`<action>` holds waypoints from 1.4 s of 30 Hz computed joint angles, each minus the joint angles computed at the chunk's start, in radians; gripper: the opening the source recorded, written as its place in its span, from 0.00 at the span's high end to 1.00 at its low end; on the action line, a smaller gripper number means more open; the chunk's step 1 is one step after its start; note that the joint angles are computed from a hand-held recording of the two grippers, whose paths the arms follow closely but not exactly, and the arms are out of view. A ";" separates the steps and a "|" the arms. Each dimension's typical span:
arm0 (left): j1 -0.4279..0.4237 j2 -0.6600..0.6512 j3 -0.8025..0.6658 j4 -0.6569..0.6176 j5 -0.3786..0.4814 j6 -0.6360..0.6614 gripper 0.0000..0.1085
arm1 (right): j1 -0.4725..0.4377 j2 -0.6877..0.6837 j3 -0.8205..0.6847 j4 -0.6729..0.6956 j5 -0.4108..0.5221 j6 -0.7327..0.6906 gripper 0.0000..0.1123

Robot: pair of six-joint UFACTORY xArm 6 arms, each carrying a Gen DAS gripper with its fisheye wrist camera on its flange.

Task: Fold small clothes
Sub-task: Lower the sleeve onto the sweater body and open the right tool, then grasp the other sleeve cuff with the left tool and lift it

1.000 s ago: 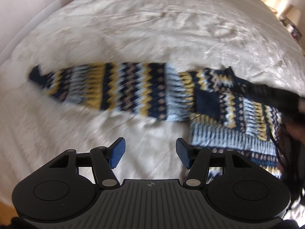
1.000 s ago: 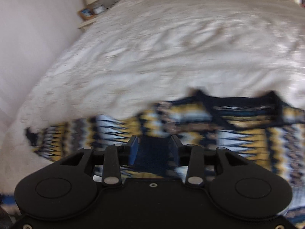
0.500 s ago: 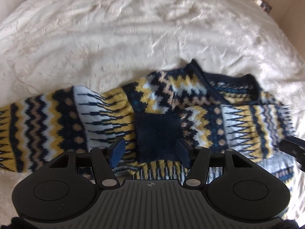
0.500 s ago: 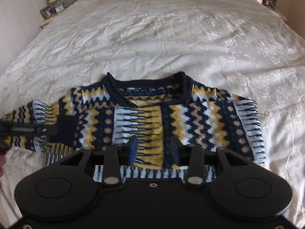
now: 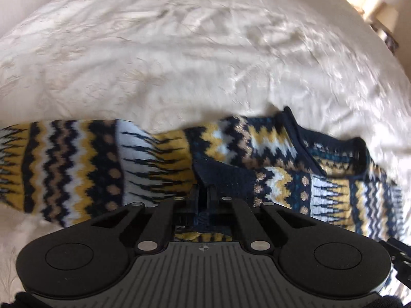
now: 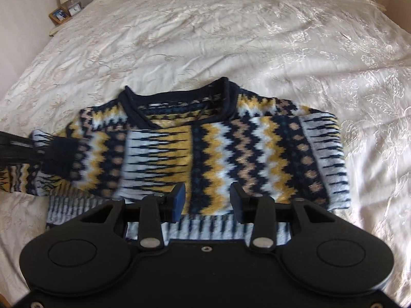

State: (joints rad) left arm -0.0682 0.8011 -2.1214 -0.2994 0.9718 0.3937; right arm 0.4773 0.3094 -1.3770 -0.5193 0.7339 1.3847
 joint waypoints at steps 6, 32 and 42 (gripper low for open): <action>-0.024 0.184 -0.258 0.153 0.178 -0.050 0.89 | -0.036 0.077 -0.053 0.110 0.088 -0.138 0.52; -0.069 -0.142 0.276 0.288 -0.164 -0.126 0.75 | -0.057 0.041 0.165 0.065 -0.170 -0.180 0.08; 0.140 -0.308 0.443 0.036 -0.167 -0.116 0.42 | -0.009 -0.005 0.223 -0.130 -0.165 0.003 0.08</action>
